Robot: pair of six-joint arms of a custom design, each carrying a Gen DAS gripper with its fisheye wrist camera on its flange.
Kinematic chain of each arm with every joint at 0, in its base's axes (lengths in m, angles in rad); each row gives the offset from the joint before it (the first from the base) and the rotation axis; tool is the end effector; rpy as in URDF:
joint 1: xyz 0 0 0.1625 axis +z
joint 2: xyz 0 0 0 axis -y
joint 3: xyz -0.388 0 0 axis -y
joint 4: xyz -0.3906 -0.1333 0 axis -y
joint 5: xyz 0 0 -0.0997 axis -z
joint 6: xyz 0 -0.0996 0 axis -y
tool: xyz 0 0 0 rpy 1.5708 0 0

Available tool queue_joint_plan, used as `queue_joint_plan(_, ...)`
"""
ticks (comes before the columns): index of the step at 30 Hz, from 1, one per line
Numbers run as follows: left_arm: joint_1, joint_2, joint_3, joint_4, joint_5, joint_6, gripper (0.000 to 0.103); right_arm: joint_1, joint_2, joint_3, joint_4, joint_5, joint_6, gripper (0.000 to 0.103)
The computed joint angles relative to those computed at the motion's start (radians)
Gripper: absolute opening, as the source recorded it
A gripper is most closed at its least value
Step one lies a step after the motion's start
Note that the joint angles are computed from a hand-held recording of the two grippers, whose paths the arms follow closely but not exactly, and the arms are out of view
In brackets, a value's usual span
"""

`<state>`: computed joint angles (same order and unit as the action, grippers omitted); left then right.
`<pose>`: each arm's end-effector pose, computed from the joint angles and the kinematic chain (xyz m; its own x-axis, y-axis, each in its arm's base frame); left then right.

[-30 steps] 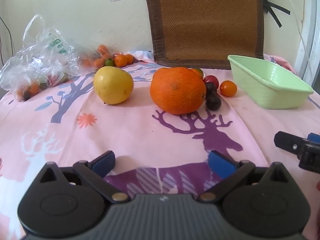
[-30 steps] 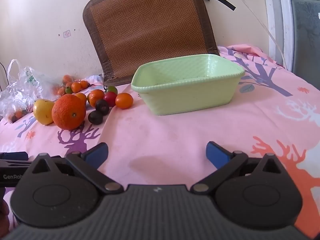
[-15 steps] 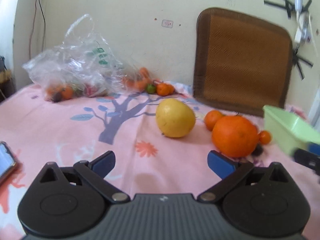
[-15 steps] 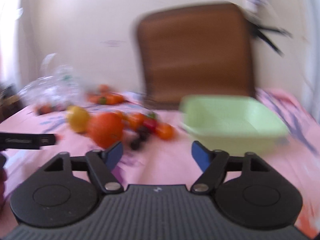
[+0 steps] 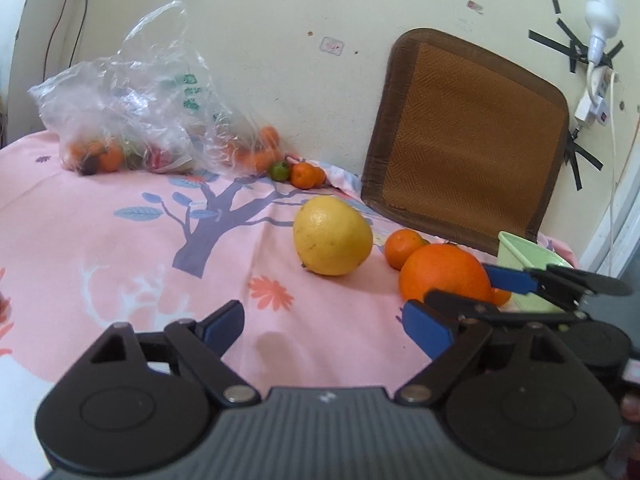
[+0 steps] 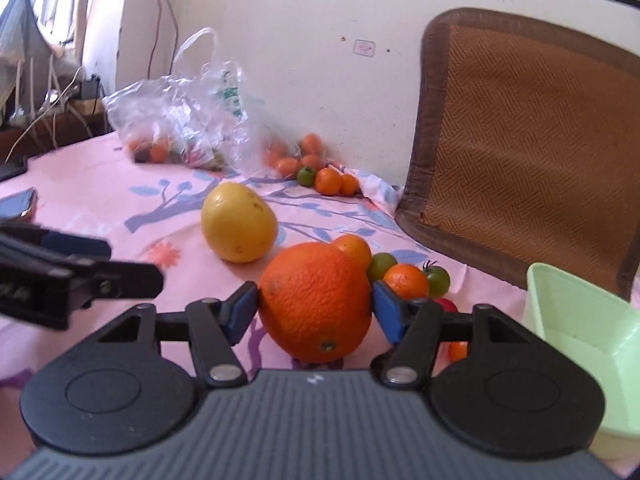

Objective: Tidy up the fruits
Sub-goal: 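Close the left gripper on the large orange and lift it, then carry the orange over the green basket and open the left gripper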

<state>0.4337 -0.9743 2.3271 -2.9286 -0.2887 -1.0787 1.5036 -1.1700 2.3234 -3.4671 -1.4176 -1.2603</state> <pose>-0.2689 -0.3766 0.0743 -0.8583 -0.2493 -0.4485 0.3194 0.4245 -0.8472 0.1180 -0.4587 0.1576 -0.3505 -0.7109 0.6097 -0.9304 0.1896 -0.3137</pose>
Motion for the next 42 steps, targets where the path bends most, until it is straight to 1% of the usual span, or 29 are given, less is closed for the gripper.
queue_joint_plan(2,-0.008,0.017,0.007,-0.078,0.004,0.059,0.089,-0.018,-0.071,0.023,0.086,0.01,0.004,0.061)
queue_joint_plan(3,-0.011,0.031,0.012,-0.152,-0.002,0.115,0.089,-0.034,-0.116,0.036,0.145,0.023,0.003,0.06)
queue_joint_plan(5,-0.012,0.055,0.015,-0.302,-0.045,0.242,0.089,-0.072,-0.213,0.069,0.247,0.051,-0.012,0.058)
queue_joint_plan(7,-0.004,0.079,0.008,-0.458,-0.14,0.356,0.089,-0.111,-0.3,0.104,0.313,0.068,-0.036,0.057)
queue_joint_plan(9,0.011,0.115,-0.019,-0.602,-0.271,0.464,0.089,-0.148,-0.381,0.129,0.384,0.074,-0.057,0.056)
queue_joint_plan(11,0.024,0.159,-0.071,-0.65,-0.376,0.555,0.089,-0.176,-0.432,0.142,0.432,0.084,-0.066,0.055)
queue_joint_plan(12,0.029,0.176,-0.103,-0.628,-0.408,0.585,0.089,-0.185,-0.441,0.148,0.432,0.089,-0.069,0.055)
queue_joint_plan(13,0.031,0.194,-0.135,-0.588,-0.425,0.603,0.089,-0.19,-0.442,0.153,0.423,0.092,-0.07,0.056)
queue_joint_plan(15,0.041,0.222,-0.192,-0.498,-0.438,0.608,0.089,-0.189,-0.423,0.15,0.399,0.09,-0.054,0.057)
queue_joint_plan(16,0.046,0.23,-0.211,-0.457,-0.445,0.597,0.087,-0.188,-0.408,0.149,0.383,0.09,-0.044,0.058)
queue_joint_plan(19,0.061,0.23,-0.228,-0.364,-0.475,0.542,0.064,-0.189,-0.357,0.141,0.328,0.102,-0.034,0.059)
queue_joint_plan(21,0.059,0.226,-0.233,-0.322,-0.454,0.511,0.06,-0.195,-0.323,0.135,0.294,0.116,-0.027,0.06)
queue_joint_plan(22,0.055,0.223,-0.241,-0.292,-0.443,0.502,0.058,-0.206,-0.317,0.136,0.28,0.131,-0.031,0.057)
queue_joint_plan(23,0.051,0.219,-0.251,-0.261,-0.433,0.497,0.058,-0.205,-0.303,0.133,0.254,0.133,-0.022,0.056)
queue_joint_plan(26,0.058,0.229,-0.306,-0.219,-0.428,0.541,0.058,-0.225,-0.309,0.113,0.279,0.176,0.018,0.055)
queue_joint_plan(29,0.065,0.274,-0.391,-0.211,-0.422,0.626,0.058,-0.235,-0.31,0.105,0.231,0.208,0.055,0.055)
queue_joint_plan(32,0.071,0.329,-0.482,-0.227,-0.42,0.729,0.058,-0.24,-0.307,0.086,0.178,0.232,0.071,0.055)
queue_joint_plan(34,0.078,0.362,-0.54,-0.235,-0.421,0.784,0.058,-0.245,-0.31,0.058,0.189,0.253,0.094,0.055)
queue_joint_plan(37,0.097,0.396,-0.624,-0.2,-0.442,0.794,0.058,-0.251,-0.292,0.021,0.164,0.272,0.142,0.055)
queue_joint_plan(40,0.112,0.43,-0.699,-0.167,-0.456,0.806,0.058,-0.266,-0.272,-0.008,0.145,0.31,0.207,0.055)
queue_joint_plan(42,0.132,0.451,-0.75,-0.134,-0.484,0.804,0.058,-0.274,-0.25,-0.023,0.104,0.319,0.249,0.055)
